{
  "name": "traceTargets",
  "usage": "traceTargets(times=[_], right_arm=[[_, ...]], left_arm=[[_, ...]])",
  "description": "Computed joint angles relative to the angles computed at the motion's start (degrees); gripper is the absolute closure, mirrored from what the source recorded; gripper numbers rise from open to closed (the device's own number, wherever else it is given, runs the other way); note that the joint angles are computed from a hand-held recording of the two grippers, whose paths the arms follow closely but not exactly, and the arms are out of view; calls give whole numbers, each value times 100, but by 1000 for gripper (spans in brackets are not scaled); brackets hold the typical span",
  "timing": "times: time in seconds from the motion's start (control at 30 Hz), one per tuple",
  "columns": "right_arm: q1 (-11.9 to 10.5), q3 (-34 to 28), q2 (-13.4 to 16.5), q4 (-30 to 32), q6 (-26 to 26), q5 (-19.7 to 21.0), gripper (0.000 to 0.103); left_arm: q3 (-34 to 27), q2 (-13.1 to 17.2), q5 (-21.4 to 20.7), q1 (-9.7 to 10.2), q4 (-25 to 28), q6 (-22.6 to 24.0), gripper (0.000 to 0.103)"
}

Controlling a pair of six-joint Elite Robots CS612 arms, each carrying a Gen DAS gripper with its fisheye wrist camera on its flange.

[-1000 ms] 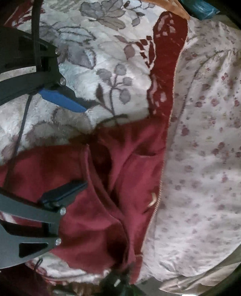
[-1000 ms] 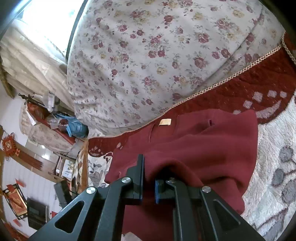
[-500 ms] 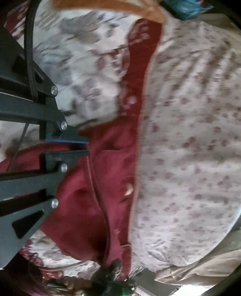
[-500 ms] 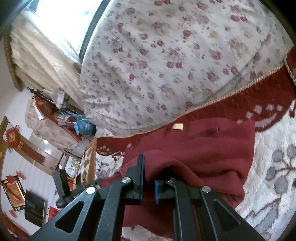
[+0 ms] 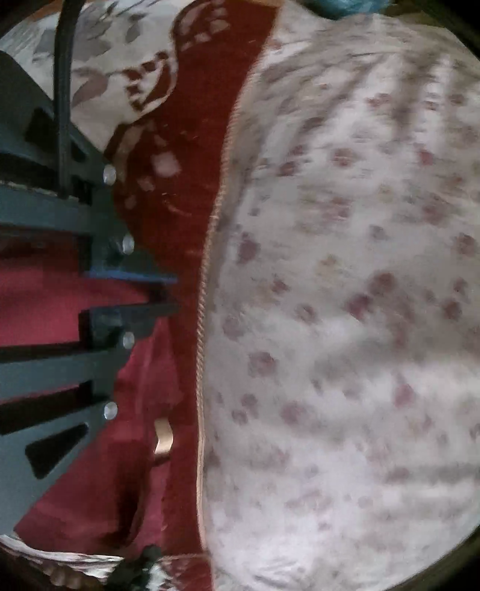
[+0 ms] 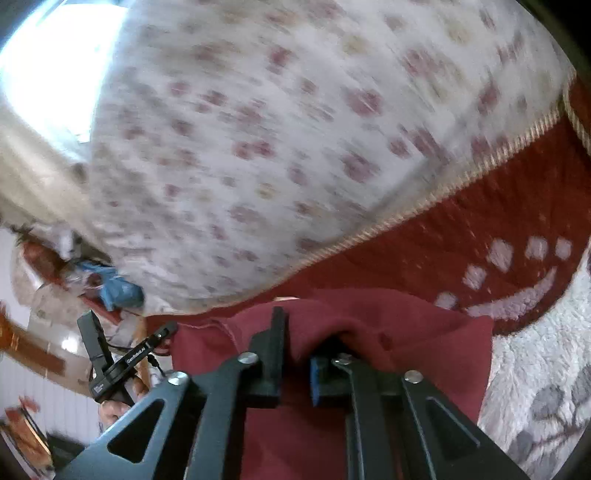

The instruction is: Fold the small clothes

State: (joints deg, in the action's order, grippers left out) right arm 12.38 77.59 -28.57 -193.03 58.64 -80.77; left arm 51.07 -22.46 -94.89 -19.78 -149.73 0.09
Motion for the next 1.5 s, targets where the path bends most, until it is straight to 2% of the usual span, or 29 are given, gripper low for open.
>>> traceTargets(times=[0.03,0.07,0.1,0.13,0.17,0.2,0.27,0.3,0.37,0.4,0.47,0.5,0.53,0.57,0.63,0.73,0.87,0.93,1.0,1.1,1.13,1.17,1.2,1.23,1.27,1.37,1.43,1.5], right_arm=[[-31,-27,17,146,74,100,81],[-45,-11,5,188,35,126,75],[-44,27,-22,158,-48,94,72],[-24,105,-82,99,-159,-57,61],[6,180,-141,54,-226,-256,47],[67,319,-249,-81,-341,-632,42],[116,432,-320,-364,-539,-763,42],[130,450,-343,-419,-706,-600,42],[176,353,-348,-85,-1018,-430,44],[220,198,-312,358,-1229,-486,44],[242,-52,-190,885,-1154,-649,44],[228,-204,-109,1250,-981,-711,44],[206,-259,-34,1459,-592,-824,46],[196,-230,-25,1429,-368,-820,47],[221,1,-81,769,-142,-839,47],[356,425,-335,352,-592,-902,46],[635,948,-715,538,-1435,-1231,46],[754,1055,-818,836,-1656,-1485,46],[821,1117,-847,941,-1734,-1638,46],[812,1146,-764,885,-1681,-1447,46],[801,1057,-683,960,-1677,-1347,52],[798,1086,-682,978,-1716,-1302,69],[800,999,-632,1135,-1798,-1266,77],[822,918,-595,1298,-1864,-1364,83],[827,938,-598,1222,-1847,-1371,88],[818,1124,-731,866,-1923,-1231,91],[841,1314,-892,676,-2073,-1213,95],[878,1486,-1023,599,-2188,-1171,96]], left_arm=[[-53,25,-94,31,70,-49,81],[-64,26,-235,72,89,-107,60],[-37,3,-418,128,47,-204,50],[83,-66,-584,193,-115,-345,41],[233,-159,-706,250,-265,-429,41],[300,-212,-750,274,-286,-423,41],[637,-454,-763,321,-346,-193,40],[795,-555,-744,329,-418,-77,40],[1232,-797,-772,350,-658,166,36],[1497,-950,-859,367,-706,341,36],[1888,-1150,-1067,404,-829,531,32],[2030,-1211,-1102,402,-891,559,30],[2249,-1311,-1171,415,-958,611,27],[2395,-1380,-1262,439,-1010,638,25],[2673,-1454,-1495,489,-1146,622,24],[2867,-1450,-1710,527,-1103,557,24],[2963,-1375,-1899,543,-834,591,24],[3048,-1375,-2047,552,-948,619,24],[3166,-1384,-2183,552,-1214,643,24],[3245,-1383,-2105,508,-1427,734,24],[3243,-1379,-2033,482,-1376,827,26],[3207,-1375,-1986,459,-1189,995,41],[3136,-1361,-1987,458,-985,1142,56],[3074,-1362,-1930,440,-733,1358,80],[3071,-1378,-1843,430,-721,1414,83],[3144,-1493,-1772,446,-831,1564,93],[3201,-1583,-1852,503,-880,1587,93],[3277,-1643,-1805,545,-933,1670,93]])
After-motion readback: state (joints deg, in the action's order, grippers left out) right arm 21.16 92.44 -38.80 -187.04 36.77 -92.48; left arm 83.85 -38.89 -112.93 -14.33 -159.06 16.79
